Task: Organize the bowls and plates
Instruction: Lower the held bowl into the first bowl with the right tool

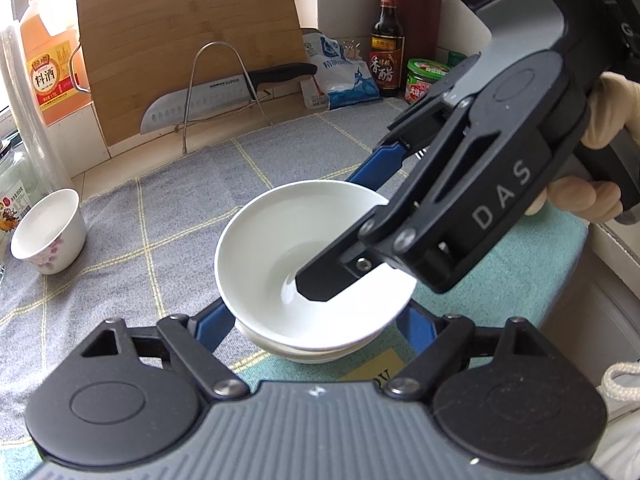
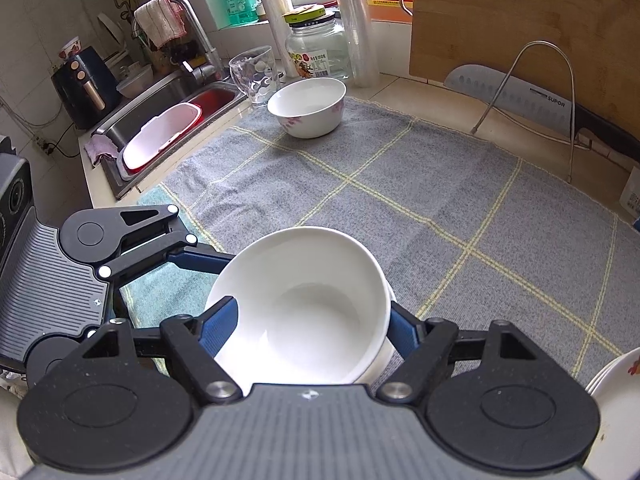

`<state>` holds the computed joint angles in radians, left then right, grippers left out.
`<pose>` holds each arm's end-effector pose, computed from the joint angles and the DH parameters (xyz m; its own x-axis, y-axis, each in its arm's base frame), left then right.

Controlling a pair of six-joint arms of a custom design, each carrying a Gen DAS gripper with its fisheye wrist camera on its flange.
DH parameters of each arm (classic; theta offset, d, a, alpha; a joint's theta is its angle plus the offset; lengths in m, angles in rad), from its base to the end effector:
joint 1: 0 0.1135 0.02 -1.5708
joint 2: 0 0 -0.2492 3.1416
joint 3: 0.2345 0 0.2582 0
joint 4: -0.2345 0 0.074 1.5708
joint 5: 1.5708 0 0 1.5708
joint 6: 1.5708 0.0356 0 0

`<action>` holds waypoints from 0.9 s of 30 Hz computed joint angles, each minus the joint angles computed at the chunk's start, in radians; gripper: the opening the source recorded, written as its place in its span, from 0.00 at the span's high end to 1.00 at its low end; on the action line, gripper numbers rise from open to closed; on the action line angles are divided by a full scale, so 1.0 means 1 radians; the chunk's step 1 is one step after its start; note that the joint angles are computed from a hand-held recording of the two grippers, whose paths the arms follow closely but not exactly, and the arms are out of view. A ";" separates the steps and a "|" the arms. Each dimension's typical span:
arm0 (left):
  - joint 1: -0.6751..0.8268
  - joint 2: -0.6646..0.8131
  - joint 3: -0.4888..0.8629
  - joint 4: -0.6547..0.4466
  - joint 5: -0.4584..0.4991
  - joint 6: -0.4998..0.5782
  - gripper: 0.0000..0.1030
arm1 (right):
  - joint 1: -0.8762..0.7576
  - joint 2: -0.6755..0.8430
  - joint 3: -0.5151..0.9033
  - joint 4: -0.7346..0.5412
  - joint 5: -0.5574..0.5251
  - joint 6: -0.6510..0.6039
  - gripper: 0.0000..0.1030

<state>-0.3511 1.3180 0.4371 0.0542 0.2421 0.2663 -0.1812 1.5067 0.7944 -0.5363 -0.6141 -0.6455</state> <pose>0.2199 -0.0896 0.1194 -0.5385 0.4693 -0.6999 0.6510 0.7590 0.0081 0.2653 -0.0278 0.1457 -0.7259 -0.3669 -0.5818 -0.5870 0.7713 0.2461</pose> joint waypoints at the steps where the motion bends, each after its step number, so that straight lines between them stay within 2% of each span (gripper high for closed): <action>1: -0.002 0.000 -0.001 0.004 -0.002 0.000 0.16 | 0.001 0.000 -0.002 0.004 0.003 0.002 0.19; 18: -0.006 0.021 0.007 0.007 -0.020 0.010 0.15 | 0.015 0.015 -0.008 0.043 0.032 0.024 0.19; 27: 0.017 0.001 -0.014 0.025 -0.006 0.030 0.09 | 0.007 0.012 -0.013 0.053 0.032 0.025 0.19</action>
